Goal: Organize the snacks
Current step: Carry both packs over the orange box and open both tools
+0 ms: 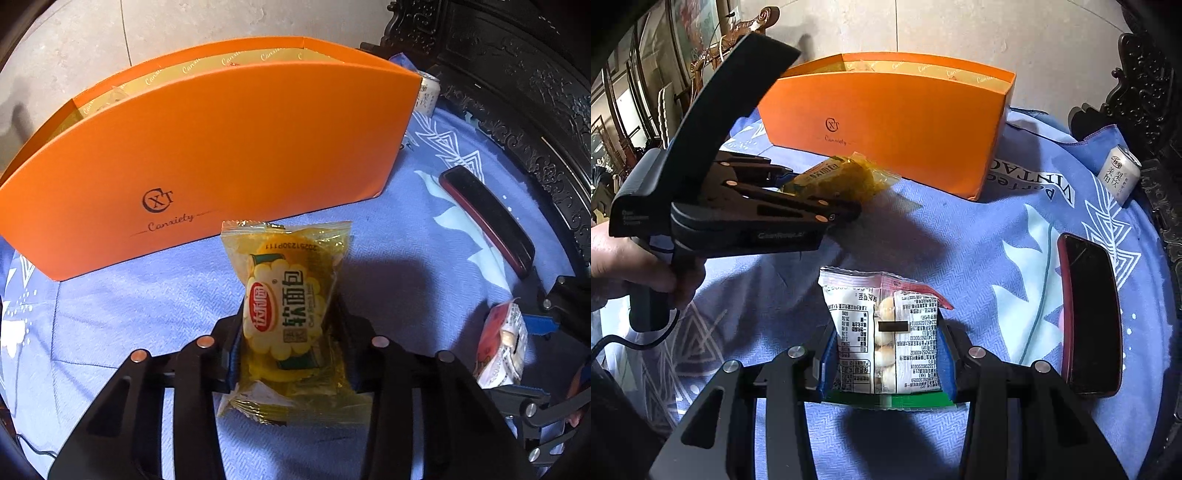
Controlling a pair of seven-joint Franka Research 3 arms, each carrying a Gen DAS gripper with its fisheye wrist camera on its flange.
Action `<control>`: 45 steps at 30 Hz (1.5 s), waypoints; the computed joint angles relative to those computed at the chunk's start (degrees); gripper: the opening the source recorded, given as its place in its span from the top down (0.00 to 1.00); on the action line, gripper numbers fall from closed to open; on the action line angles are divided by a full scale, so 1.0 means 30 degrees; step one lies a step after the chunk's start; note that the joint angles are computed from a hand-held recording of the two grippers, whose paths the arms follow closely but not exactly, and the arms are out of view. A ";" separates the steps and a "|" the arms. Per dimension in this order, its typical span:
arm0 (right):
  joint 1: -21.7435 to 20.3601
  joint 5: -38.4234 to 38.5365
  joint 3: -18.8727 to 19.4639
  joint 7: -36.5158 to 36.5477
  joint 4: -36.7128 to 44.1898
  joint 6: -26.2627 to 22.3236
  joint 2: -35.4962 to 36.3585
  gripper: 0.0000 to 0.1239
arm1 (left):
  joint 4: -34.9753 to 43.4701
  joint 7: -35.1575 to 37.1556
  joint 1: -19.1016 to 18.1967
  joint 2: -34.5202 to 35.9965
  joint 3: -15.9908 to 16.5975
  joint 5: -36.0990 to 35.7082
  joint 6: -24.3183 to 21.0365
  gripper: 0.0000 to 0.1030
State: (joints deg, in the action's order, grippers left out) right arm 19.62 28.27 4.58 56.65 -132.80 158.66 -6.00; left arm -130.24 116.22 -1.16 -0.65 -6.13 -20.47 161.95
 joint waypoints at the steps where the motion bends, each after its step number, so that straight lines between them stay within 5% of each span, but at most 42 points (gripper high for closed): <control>1: 0.0013 0.0052 -0.0016 -0.0073 0.0030 0.0004 0.0025 0.64 | -0.0042 0.0011 0.0020 -0.0069 0.0019 -0.0015 -0.0024 0.61; 12: 0.0403 0.1045 -0.0046 -0.0347 -0.0073 0.0315 -0.0568 0.64 | -0.0846 -0.0522 -0.0230 -0.2064 0.0789 0.0427 -0.0247 0.61; 28: 0.1161 0.5008 -0.0246 -0.1185 0.2770 0.0777 -0.0729 0.64 | 0.0424 -0.2389 -0.0845 -0.5205 0.3276 0.1466 -0.0342 0.61; 34: 0.0864 0.3189 0.0325 0.1045 0.5274 0.2546 0.0598 0.64 | 0.2880 -0.1558 -0.0722 -0.4127 0.3863 0.0508 -0.0757 0.61; 38: 0.0509 -0.0111 0.0520 0.4756 0.7545 0.3391 0.2211 0.64 | 0.4927 -0.0599 -0.0209 -0.2752 0.3894 -0.0834 -0.1224 0.61; 45: 0.0773 -0.5886 -0.0461 1.0660 1.2382 0.2028 0.5724 0.64 | 0.8629 -0.0856 0.1483 0.0547 0.2661 -0.1149 -0.2653 0.61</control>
